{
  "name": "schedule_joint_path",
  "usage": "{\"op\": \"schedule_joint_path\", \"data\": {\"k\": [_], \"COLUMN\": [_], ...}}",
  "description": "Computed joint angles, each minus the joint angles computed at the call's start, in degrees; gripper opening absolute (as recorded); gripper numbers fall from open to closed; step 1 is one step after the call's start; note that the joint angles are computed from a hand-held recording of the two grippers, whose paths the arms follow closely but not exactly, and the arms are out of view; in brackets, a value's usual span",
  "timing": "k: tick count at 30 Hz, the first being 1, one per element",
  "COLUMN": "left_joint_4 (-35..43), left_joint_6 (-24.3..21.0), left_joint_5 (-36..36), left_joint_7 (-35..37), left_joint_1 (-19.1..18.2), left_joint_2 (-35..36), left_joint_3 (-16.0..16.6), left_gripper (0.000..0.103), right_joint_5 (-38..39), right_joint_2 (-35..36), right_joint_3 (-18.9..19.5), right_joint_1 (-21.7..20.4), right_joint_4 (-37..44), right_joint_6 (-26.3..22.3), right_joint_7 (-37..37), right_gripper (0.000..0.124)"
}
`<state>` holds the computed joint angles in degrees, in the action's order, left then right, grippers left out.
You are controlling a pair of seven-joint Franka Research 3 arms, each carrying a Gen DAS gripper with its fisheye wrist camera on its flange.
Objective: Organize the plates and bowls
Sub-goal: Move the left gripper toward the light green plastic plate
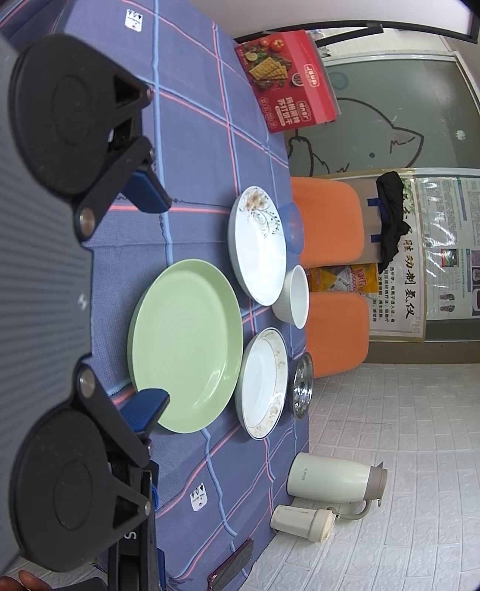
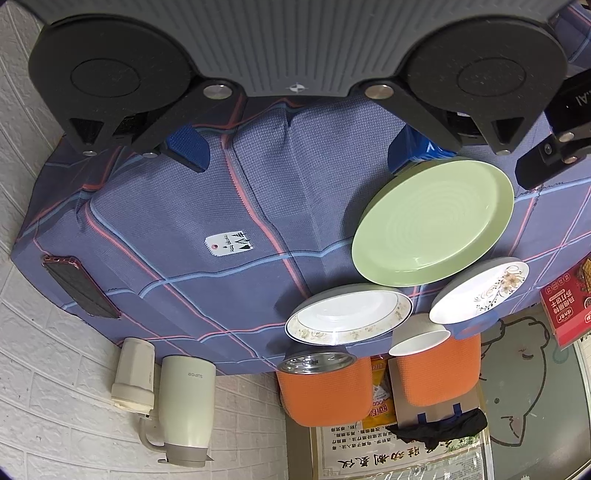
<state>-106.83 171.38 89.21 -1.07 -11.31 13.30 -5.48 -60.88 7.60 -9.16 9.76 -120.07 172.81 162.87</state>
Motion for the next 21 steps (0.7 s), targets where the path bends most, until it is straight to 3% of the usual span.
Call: {"op": "schedule_joint_path", "data": {"k": [21], "left_joint_4": [-0.1], "left_joint_6": [0.4], "left_joint_5": [-2.1], "left_joint_7": [1.7], "left_joint_1": [0.0], "left_joint_2": [0.5], "left_joint_3": [0.2], "left_gripper": [0.101], "right_joint_5": [0.8], "right_joint_2": [0.3], "right_joint_3": [0.1], "right_joint_1": [0.4], "right_joint_4": [0.1], "right_joint_6": [-0.2], "right_joint_7": [-1.2], "right_gripper": [0.091]}}
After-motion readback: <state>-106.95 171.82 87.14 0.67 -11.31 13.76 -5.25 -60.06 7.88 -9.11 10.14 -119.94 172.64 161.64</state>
